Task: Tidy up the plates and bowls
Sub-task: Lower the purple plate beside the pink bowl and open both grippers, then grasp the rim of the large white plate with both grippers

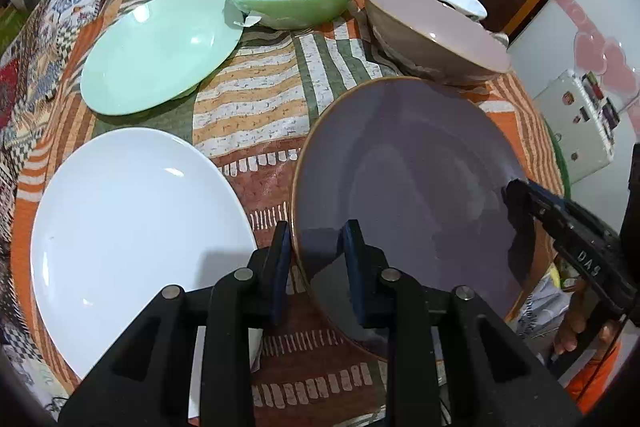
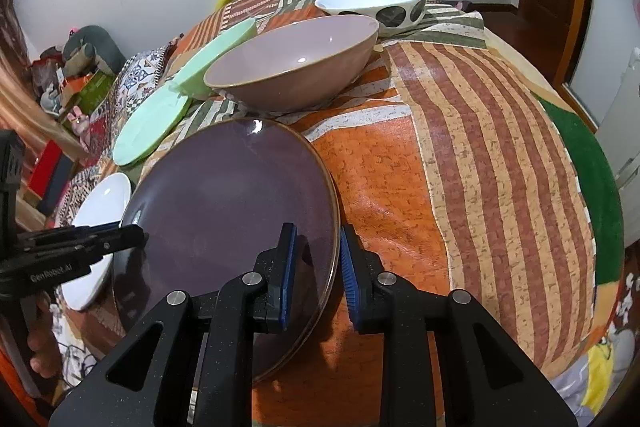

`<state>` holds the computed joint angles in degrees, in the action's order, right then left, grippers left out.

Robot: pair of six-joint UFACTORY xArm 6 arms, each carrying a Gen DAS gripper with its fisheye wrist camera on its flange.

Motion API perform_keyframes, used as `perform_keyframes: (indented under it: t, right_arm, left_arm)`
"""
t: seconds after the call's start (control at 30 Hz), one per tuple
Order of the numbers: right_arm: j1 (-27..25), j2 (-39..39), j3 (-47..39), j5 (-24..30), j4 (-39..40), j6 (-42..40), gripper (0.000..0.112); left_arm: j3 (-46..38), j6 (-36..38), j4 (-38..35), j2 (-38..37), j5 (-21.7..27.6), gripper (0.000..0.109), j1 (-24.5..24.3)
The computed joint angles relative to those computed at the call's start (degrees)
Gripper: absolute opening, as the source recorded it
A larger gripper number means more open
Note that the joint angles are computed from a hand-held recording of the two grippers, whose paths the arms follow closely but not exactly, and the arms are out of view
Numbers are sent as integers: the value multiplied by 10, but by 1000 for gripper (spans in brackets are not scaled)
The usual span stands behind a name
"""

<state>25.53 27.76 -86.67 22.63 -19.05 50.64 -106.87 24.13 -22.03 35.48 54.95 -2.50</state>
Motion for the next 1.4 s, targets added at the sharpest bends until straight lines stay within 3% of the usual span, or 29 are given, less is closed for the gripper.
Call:
perform_keyframes:
  t: [0.2, 0.47, 0.53, 0.6, 0.77, 0.87, 0.97, 1.1, 1.27, 1.4]
  right_arm:
    - [-1, -17, 8, 11, -58, 51, 31]
    - [3, -52, 27, -4, -132, 110, 39]
    - [6, -60, 26, -6, -160, 126, 39]
    - [10, -59, 16, -7, -176, 135, 41]
    - [19, -56, -9, -16, -220, 155, 47]
    - [26, -50, -24, -23, -233, 156, 48]
    - [32, -40, -44, -29, -241, 150, 49]
    - [41, -10, -84, -43, -207, 105, 49]
    - [57, 36, -144, -42, -154, 41, 55]
    - [71, 92, -219, -22, -72, -47, 55]
  left_arm:
    - [25, 9, -15, -28, -25, 25, 6]
    - [118, 69, -45, -114, -117, 29, -1]
    - [137, 84, -54, -134, -137, 33, 0]
    - [150, 100, -72, -151, -149, 43, 5]
    - [194, 131, -102, -194, -209, 49, 16]
    - [212, 152, -122, -215, -233, 60, 28]
    - [226, 169, -140, -228, -253, 64, 41]
    - [240, 158, -120, -236, -272, 66, 60]
    - [238, 122, -86, -228, -253, 66, 89]
    - [241, 110, -72, -218, -256, 66, 106]
